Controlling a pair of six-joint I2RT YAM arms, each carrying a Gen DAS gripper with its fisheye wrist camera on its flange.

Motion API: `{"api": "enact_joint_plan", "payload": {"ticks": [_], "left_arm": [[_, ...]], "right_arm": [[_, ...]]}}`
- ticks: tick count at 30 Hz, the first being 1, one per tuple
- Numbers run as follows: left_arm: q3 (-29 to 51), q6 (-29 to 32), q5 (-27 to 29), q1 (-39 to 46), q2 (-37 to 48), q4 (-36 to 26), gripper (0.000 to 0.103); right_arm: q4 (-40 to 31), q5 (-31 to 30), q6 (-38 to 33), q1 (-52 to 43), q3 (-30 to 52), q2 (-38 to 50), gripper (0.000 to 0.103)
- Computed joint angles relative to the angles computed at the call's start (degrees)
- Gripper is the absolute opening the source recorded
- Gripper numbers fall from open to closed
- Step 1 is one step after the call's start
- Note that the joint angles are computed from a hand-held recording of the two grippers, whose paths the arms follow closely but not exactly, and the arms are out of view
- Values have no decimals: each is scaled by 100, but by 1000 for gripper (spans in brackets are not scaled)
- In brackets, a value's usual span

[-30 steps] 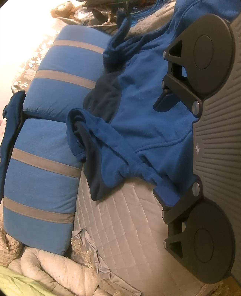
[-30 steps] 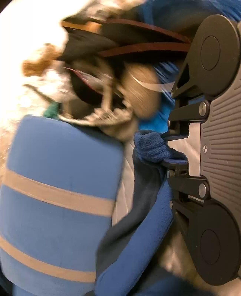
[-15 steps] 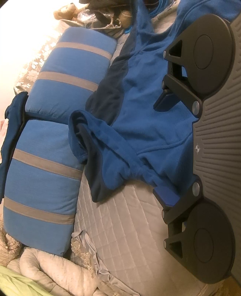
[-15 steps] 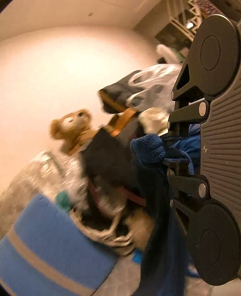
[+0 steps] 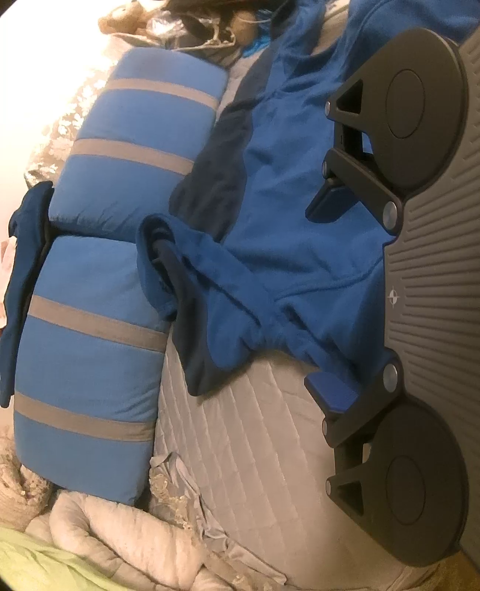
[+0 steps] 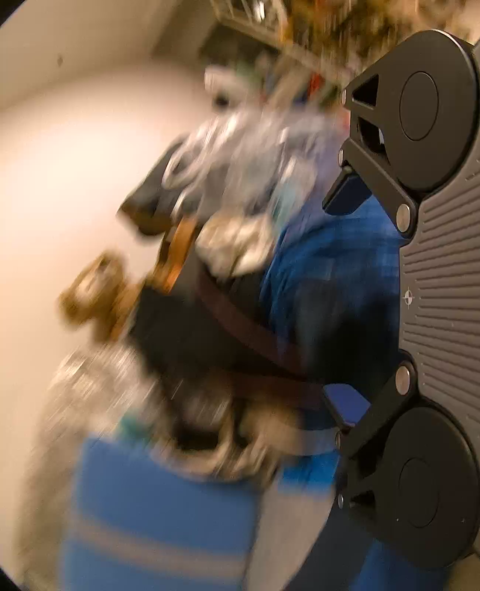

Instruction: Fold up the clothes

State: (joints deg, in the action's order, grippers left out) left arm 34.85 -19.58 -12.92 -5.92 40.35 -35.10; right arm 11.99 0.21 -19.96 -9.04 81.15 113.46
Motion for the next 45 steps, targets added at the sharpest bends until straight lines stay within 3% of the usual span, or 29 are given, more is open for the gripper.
{"api": "enact_joint_plan", "payload": {"ticks": [3,7,13,18,26,30,37,45], "left_arm": [[27,13,3,19,38,-31,90],[62,35,-58,-27,63,-78,90],[47,75,69,84,20,-118,90],[-1,165,557,449,-76,-105,89],[66,531,2718,1928,-202,134,89],[747,928,3304,2321,102,223,90],[1711,1570,3537,2457,1532,941,90],[2326,1063,4020,2842,3623,1778,89]], "right_arm": [[-686,-1356,143,259,-506,-783,103],[-1232,-2731,106,765,-1194,-1695,103],[-2076,-3515,900,1649,-1413,-2164,103],[-2236,-3126,775,2309,-1462,-1957,103],[-2189,-2895,959,2690,-1688,-1616,103],[-1979,-2623,936,2828,-1868,-1605,103],[-1786,-2257,830,3000,-2087,-1712,103],[-1594,-2281,874,2960,-2256,-1763,103]]}}
